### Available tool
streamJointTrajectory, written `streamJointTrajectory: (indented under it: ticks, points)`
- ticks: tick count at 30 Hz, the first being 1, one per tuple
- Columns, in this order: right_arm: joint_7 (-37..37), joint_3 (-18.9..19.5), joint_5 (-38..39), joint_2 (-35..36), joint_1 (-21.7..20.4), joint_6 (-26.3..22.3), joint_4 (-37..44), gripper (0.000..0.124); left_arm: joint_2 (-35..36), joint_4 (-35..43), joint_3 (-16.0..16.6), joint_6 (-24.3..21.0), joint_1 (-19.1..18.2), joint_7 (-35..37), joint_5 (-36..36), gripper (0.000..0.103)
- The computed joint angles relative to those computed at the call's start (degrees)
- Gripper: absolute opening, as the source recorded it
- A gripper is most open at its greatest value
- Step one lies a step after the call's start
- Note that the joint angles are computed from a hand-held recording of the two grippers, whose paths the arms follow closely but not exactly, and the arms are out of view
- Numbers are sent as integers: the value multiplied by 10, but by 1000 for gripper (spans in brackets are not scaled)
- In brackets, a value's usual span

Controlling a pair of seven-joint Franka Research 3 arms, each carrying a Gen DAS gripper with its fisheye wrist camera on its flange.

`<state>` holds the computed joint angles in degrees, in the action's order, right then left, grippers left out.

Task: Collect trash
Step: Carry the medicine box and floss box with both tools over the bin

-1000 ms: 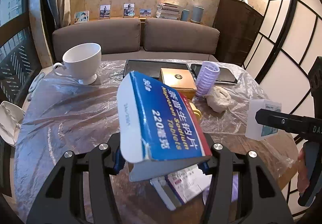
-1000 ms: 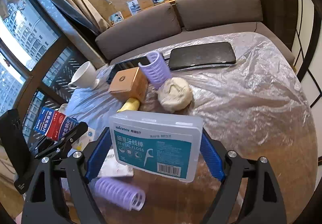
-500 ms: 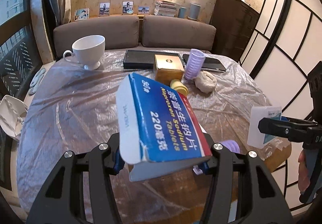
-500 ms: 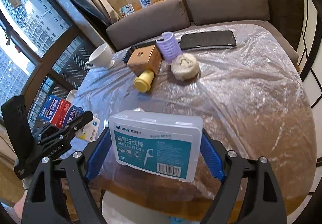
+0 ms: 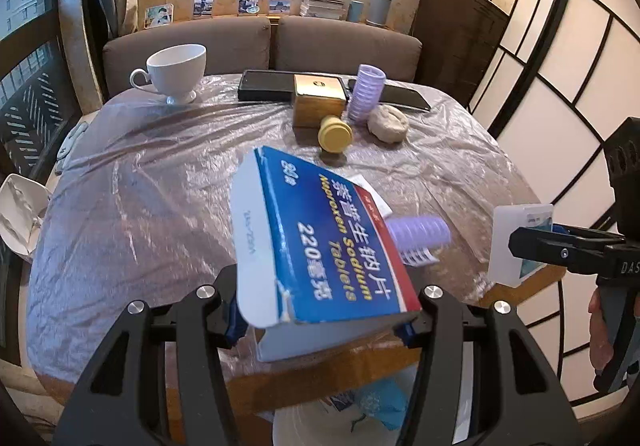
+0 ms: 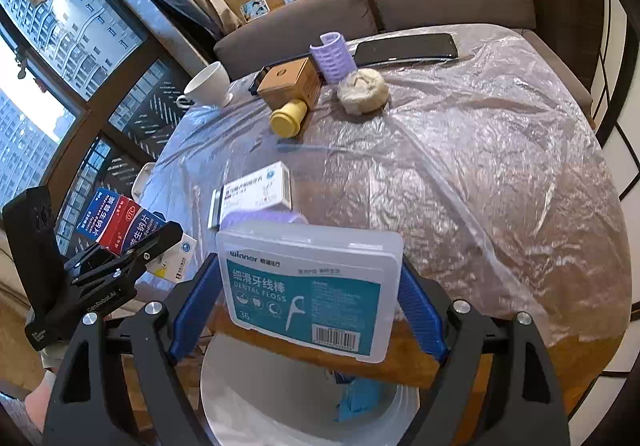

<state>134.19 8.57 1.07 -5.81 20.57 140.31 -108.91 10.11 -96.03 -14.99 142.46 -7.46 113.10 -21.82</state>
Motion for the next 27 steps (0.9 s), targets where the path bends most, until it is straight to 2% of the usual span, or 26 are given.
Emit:
streamJointTrajectory:
  ticks: [11, 19, 27]
  points:
    - [-17, 8, 29, -36, 7, -11, -37, 82, -50, -61, 11, -15, -7, 18, -22, 56]
    - [-29, 16, 43, -50, 13, -31, -49, 82, -76, -91, 21, -36, -18, 15, -13, 56]
    - [-32, 23, 58, -63, 21, -45, -62, 82, -106, -130, 28, -39, -32, 18, 3, 56]
